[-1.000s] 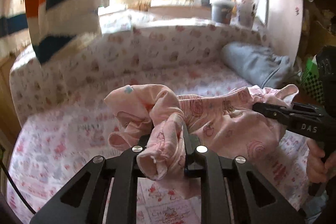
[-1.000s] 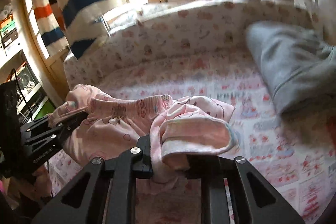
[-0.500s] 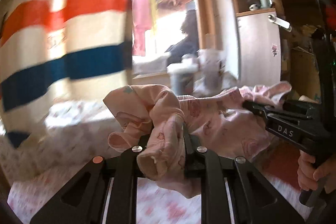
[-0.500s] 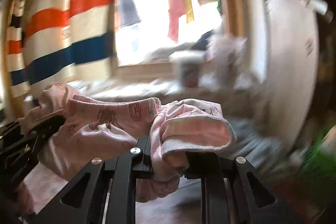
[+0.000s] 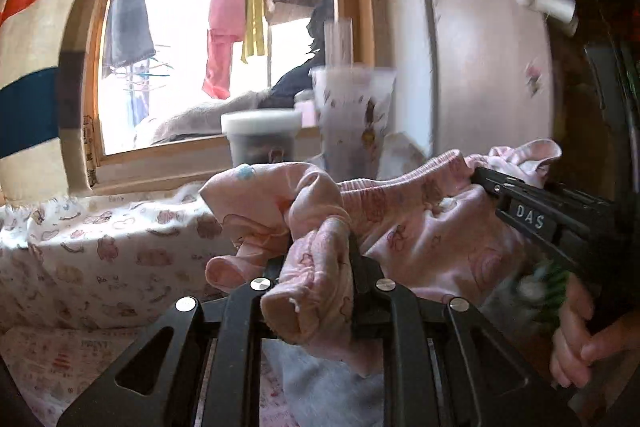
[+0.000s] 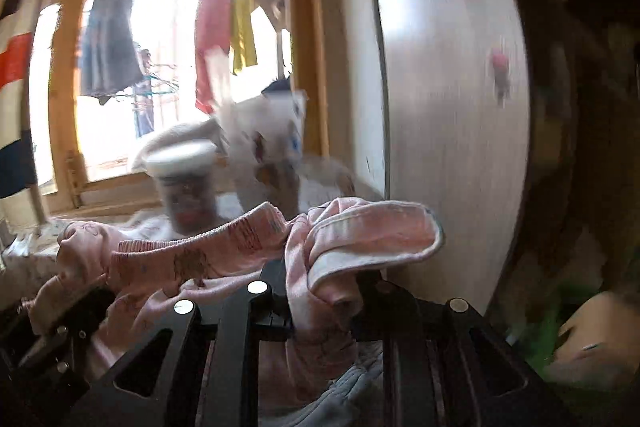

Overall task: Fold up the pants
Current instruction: 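Carry the pants with both tools onto the grey sweatshirt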

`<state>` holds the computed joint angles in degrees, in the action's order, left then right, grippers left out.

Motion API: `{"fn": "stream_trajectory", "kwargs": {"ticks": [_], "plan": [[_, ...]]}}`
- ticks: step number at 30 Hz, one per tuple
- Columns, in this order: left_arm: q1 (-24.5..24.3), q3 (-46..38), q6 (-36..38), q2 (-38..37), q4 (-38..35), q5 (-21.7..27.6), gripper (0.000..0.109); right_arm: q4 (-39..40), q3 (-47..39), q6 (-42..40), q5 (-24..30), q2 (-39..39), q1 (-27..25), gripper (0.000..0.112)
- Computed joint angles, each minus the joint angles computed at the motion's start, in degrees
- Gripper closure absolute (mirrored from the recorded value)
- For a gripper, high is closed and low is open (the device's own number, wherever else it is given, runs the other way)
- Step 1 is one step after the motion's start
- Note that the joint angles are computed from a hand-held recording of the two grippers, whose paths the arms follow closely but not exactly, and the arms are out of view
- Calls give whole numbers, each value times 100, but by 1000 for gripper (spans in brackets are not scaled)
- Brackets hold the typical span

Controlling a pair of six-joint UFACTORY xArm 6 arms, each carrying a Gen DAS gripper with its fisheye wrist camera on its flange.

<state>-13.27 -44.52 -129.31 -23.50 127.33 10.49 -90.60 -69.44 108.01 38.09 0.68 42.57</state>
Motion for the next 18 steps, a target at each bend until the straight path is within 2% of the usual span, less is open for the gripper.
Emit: {"fn": "stream_trajectory", "kwargs": {"ticks": [2,5,8,9,12,14,15,16,18], "plan": [[19,-99,324,407,-352,56,91,158,-161,-16,-418,305,-254,93],[369,-411,868,1061,-1069,-568,90,1016,-439,-684,-837,849,-528,93],[534,-619,383,1311,-462,-935,84,1622,-616,-1298,-732,1154,-548,93],[522,-572,562,1285,-537,-856,82,1825,-668,-1530,-639,1221,-527,93],[487,-337,1287,1140,-1163,-573,67,1775,-659,-1416,-616,1273,-536,90],[305,-42,1599,888,-1455,71,47,1752,-638,-1399,-603,1274,-528,87],[242,81,1541,765,-1372,284,46,1736,-621,-1389,-556,1285,-504,85],[275,159,1502,683,-1332,281,46,1745,-622,-1432,-480,1283,-474,80],[393,229,1642,608,-1501,160,44,1812,-626,-1627,-225,1231,-407,62]]}}
